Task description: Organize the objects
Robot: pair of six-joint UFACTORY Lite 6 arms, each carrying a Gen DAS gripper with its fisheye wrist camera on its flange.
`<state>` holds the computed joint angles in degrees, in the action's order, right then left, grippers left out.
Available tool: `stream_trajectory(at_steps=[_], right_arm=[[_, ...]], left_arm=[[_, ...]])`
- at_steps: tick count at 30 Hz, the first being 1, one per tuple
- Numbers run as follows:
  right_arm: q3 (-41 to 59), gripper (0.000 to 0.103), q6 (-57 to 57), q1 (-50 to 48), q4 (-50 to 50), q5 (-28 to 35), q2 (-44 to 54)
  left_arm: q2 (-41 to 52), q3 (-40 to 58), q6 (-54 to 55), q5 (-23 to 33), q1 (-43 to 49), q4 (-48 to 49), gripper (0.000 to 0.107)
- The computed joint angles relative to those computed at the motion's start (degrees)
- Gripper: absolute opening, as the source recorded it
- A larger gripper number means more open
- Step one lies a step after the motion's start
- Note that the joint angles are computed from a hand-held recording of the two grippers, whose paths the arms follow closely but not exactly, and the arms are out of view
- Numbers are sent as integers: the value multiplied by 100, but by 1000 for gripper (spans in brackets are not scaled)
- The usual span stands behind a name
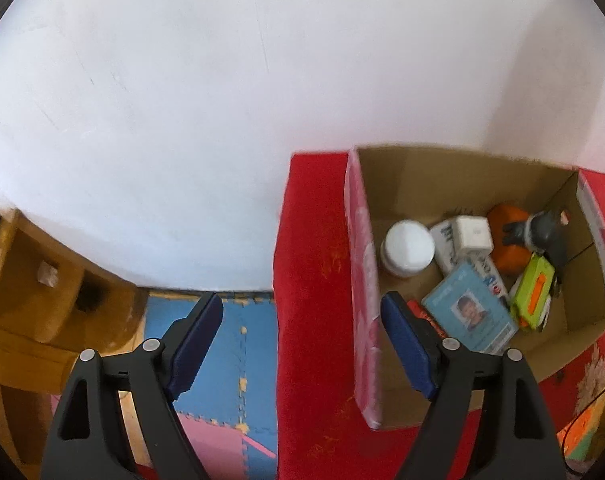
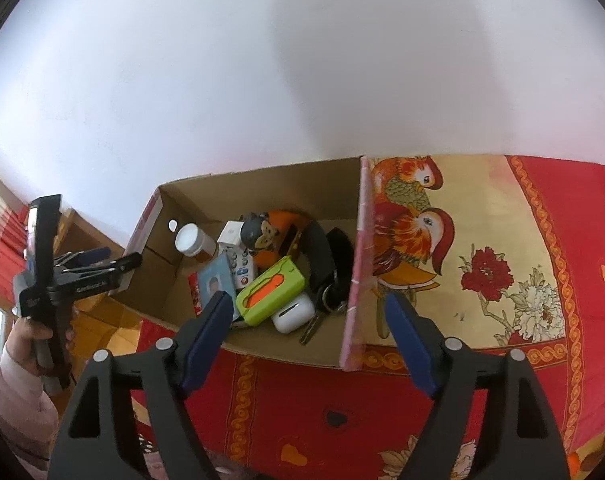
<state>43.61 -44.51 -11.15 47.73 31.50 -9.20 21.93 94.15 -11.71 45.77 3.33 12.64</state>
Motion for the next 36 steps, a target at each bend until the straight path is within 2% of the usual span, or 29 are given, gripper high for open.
stream_trajectory(at_steps=[4,5,9,15,18,22,30,36], right_arm=[[35,80,-155,-280,-78,171,17],[35,80,-200,-337,-70,203,12],[106,80,-291,-666,-142,405,-7],[182,80,-702,-1303,-163,894,-237],[191,80,-829,-1643,-255,1116,-467],[267,80,-1229,-2202,-305,1491,-624],[287,80,-1721,-3264,-395,1993,-744],[200,80,-1724,-3382,-500,2061,-830]], left_arm=[[5,417,-572,342,-447,202,83],[-82,319,-463,276,-383,144,83],[-111,699,-947,727,-1111,184,83],[386,1601,-1964,1400,-2323,403,83],[596,1869,-2278,1416,-2649,468,83],[1052,2530,-2942,1733,-3319,757,83],[1574,3067,-3876,1989,-3989,954,83],[1850,3682,-3928,2357,-4238,1057,83]])
